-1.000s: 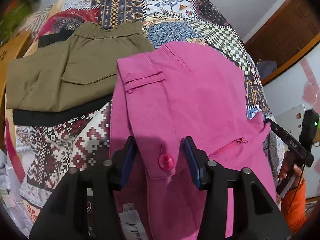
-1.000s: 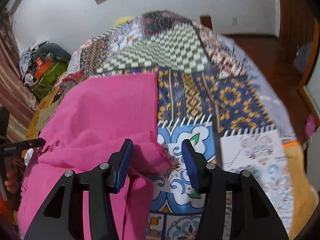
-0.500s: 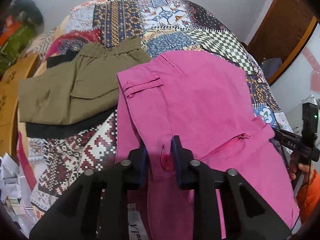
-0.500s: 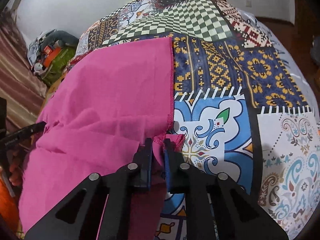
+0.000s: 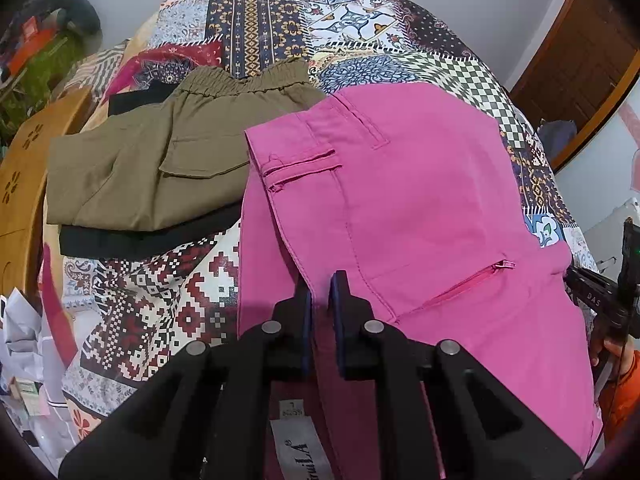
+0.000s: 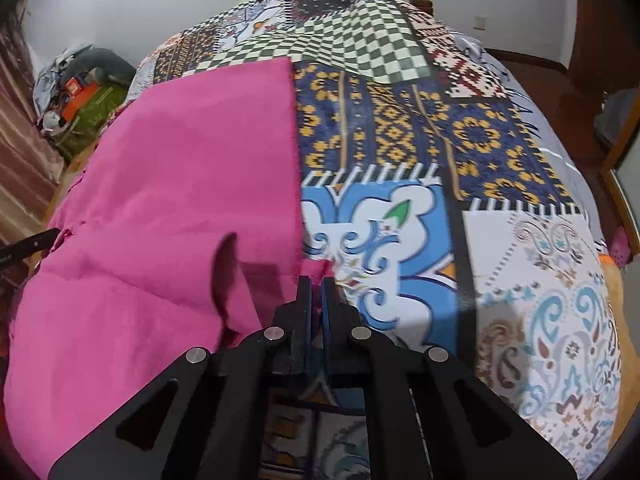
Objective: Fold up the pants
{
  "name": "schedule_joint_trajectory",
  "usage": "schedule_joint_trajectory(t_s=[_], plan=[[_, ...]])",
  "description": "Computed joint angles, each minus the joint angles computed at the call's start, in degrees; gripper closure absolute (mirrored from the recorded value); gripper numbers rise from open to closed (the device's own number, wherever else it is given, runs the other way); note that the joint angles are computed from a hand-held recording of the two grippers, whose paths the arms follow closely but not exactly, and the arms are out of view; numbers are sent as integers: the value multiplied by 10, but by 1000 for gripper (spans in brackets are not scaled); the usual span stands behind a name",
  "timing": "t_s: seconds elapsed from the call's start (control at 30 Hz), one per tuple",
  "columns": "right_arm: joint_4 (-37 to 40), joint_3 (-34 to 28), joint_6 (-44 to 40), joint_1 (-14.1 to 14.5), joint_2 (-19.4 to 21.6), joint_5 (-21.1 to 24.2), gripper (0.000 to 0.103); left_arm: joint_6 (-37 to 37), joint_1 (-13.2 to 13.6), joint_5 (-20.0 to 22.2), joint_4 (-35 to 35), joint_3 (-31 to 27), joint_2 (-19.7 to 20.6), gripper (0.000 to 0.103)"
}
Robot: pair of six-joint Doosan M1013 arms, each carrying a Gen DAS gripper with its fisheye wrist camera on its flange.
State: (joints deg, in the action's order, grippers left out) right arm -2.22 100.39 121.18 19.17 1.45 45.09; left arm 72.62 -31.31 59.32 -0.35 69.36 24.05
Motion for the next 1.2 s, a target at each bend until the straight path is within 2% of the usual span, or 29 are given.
schedule_joint_trajectory(t_s=[0.2, 0.37, 0.5, 0.57, 0.7, 0.87, 1.07, 1.2], plan=[[-19, -13, -8, 4, 1, 37, 100, -7, 1, 0, 22, 7, -11, 85], [-57, -17, 16, 1, -17, 29, 98, -9, 9, 4, 46, 0, -16, 81], [-76, -29, 30, -6, -22, 9, 92, -18, 17, -1, 64, -16, -10, 60], [-82, -37, 33, -6, -19, -1, 83, -11, 21, -3, 61, -29, -3, 57], [-70, -60, 5, -6, -4, -20, 79, -4, 26, 15, 56, -71, 26, 57], [-66, -83, -24, -8, 23, -36, 58, 6, 31, 32, 44, -112, 63, 57], [-13, -115, -95, -20, 63, -31, 57, 36, 43, 61, -14, -148, 108, 53], [3, -139, -110, -27, 92, -14, 57, 46, 47, 43, -33, -142, 112, 49]])
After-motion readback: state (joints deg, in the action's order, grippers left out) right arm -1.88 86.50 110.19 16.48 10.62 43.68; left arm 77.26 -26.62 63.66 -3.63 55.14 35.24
